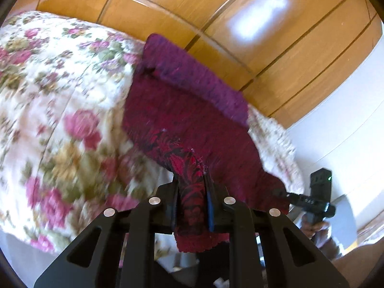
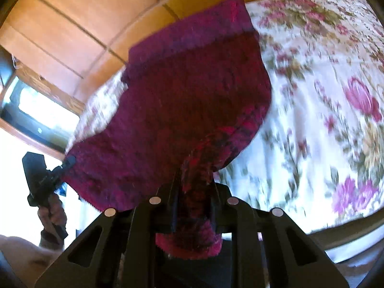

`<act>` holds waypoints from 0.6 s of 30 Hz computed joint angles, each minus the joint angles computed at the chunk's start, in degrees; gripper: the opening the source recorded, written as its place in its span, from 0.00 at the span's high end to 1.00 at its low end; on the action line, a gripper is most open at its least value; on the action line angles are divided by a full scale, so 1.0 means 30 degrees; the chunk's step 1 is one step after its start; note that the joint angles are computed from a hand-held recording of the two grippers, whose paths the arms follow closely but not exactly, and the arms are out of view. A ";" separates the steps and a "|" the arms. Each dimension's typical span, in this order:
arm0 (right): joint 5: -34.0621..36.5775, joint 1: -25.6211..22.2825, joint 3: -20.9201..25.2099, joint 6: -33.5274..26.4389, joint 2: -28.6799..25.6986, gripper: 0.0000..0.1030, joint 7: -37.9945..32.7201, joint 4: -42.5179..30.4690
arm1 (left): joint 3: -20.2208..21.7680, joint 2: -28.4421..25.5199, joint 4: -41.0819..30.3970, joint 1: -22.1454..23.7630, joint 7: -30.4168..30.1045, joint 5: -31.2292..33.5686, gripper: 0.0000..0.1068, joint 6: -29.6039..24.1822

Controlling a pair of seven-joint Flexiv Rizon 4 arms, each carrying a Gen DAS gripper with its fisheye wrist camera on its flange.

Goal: Fold small clothes

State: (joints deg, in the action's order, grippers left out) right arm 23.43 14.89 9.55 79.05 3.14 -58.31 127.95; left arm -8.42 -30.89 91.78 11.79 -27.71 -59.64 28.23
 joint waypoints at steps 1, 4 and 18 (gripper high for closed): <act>-0.0101 -0.0047 -0.0070 0.0421 -0.0186 0.82 0.0044 -0.0102 | -0.0146 -0.0247 -0.0359 -0.0016 -0.0196 -0.0155 0.84 -0.0077; -0.0457 -0.0379 -0.0283 0.1511 -0.0912 0.83 0.0630 -0.0523 | -0.0732 -0.1348 -0.1946 -0.0296 -0.0856 -0.0502 0.84 0.0145; -0.2476 -0.3447 -0.0274 0.0788 -0.5642 0.83 0.2529 -0.5241 | -0.1927 -0.8167 -1.2726 -0.1849 -0.8742 0.4340 0.84 -0.0425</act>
